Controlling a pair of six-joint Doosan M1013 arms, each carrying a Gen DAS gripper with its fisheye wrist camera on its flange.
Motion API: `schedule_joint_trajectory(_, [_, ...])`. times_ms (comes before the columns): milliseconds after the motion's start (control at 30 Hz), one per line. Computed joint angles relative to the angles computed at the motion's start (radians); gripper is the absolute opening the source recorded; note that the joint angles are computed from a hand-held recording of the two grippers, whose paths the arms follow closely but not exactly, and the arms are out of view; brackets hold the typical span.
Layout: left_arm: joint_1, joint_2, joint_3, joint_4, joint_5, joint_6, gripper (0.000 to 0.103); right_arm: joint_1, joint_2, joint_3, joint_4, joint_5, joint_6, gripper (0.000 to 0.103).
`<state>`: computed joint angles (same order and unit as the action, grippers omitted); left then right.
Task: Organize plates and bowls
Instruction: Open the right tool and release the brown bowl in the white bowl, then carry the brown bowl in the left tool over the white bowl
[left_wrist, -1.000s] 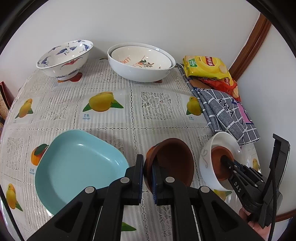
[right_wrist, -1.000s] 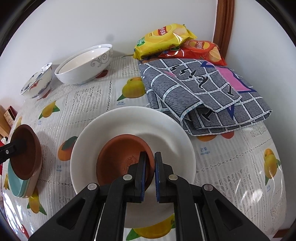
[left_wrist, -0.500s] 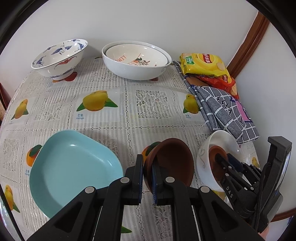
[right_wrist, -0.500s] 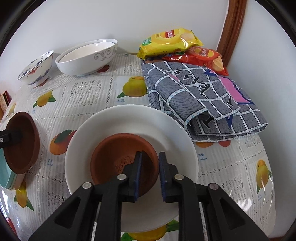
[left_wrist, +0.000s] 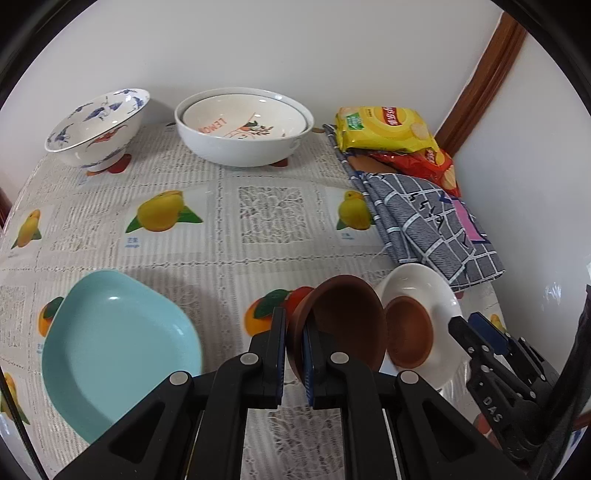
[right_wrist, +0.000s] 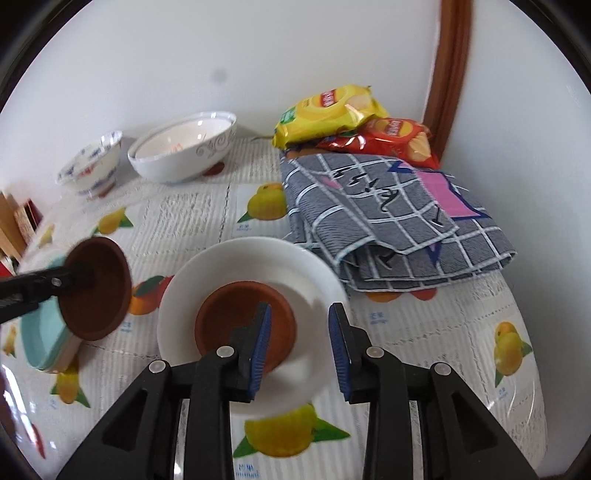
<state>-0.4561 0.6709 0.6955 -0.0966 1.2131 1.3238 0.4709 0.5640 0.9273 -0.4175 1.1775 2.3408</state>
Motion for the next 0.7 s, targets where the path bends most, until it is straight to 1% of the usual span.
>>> schedule_joint_trajectory(233, [-0.016,0.013,-0.029,-0.026,-0.008,0.016,0.009,-0.01,-0.082,0.107,-0.046,-0.036,0.11,0.032])
schedule_joint_trajectory(367, [-0.029,0.029,-0.053,-0.031,0.007,0.033,0.009,-0.021,-0.129,0.176,-0.052,-0.057,0.178,0.032])
schedule_joint_trajectory(567, [-0.045,0.056,-0.09,-0.047,0.03,0.052,0.009,-0.03,-0.174,0.249,-0.055,-0.062,0.251,0.032])
schedule_joint_trajectory(700, [-0.053,0.076,-0.114,-0.049,0.054,0.06,0.009,-0.033,-0.186,0.268,-0.055,-0.064,0.269,0.032])
